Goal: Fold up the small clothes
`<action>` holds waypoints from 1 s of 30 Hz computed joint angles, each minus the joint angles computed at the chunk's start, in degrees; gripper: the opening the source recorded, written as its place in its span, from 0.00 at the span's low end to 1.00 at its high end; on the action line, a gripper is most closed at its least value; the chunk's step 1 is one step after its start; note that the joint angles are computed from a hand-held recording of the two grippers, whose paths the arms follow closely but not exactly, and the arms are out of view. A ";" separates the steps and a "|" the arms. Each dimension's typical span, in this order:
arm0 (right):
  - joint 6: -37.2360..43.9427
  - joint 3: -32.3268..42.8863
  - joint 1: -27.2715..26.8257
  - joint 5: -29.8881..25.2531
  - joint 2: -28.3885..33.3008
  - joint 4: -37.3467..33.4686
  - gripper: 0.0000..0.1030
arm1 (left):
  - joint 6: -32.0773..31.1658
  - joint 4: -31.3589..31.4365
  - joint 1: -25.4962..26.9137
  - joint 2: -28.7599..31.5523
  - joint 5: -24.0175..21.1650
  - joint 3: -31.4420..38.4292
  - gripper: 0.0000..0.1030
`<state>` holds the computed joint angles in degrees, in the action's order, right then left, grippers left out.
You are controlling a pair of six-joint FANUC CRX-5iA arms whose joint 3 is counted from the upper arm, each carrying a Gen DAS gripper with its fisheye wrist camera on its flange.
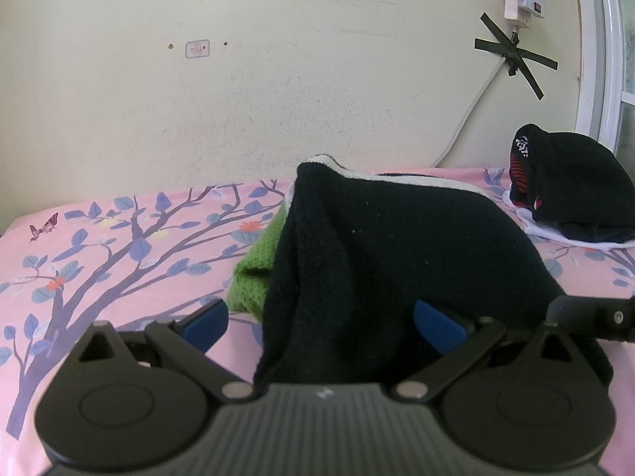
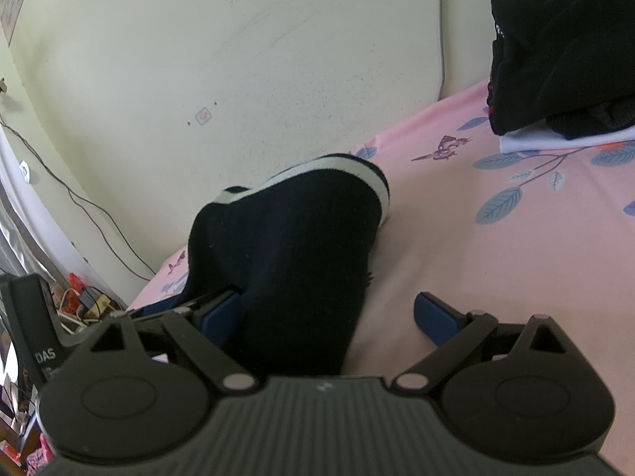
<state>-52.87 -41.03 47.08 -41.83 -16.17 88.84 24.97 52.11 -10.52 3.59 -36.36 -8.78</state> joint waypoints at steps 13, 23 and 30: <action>0.55 0.10 -0.07 0.08 0.10 -0.19 0.90 | 0.67 -0.18 0.08 0.23 -0.44 0.30 1.00; 0.15 -0.04 -0.60 0.82 -0.10 0.24 0.90 | 0.47 -0.13 -0.10 0.12 0.03 0.10 1.00; -0.05 -0.09 -0.82 1.12 -0.21 0.39 0.90 | 0.47 -0.13 -0.01 0.16 -0.07 0.17 1.00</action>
<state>-52.91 -41.12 46.26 -40.72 -16.38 89.23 25.44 51.99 -10.53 3.75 -36.44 -8.61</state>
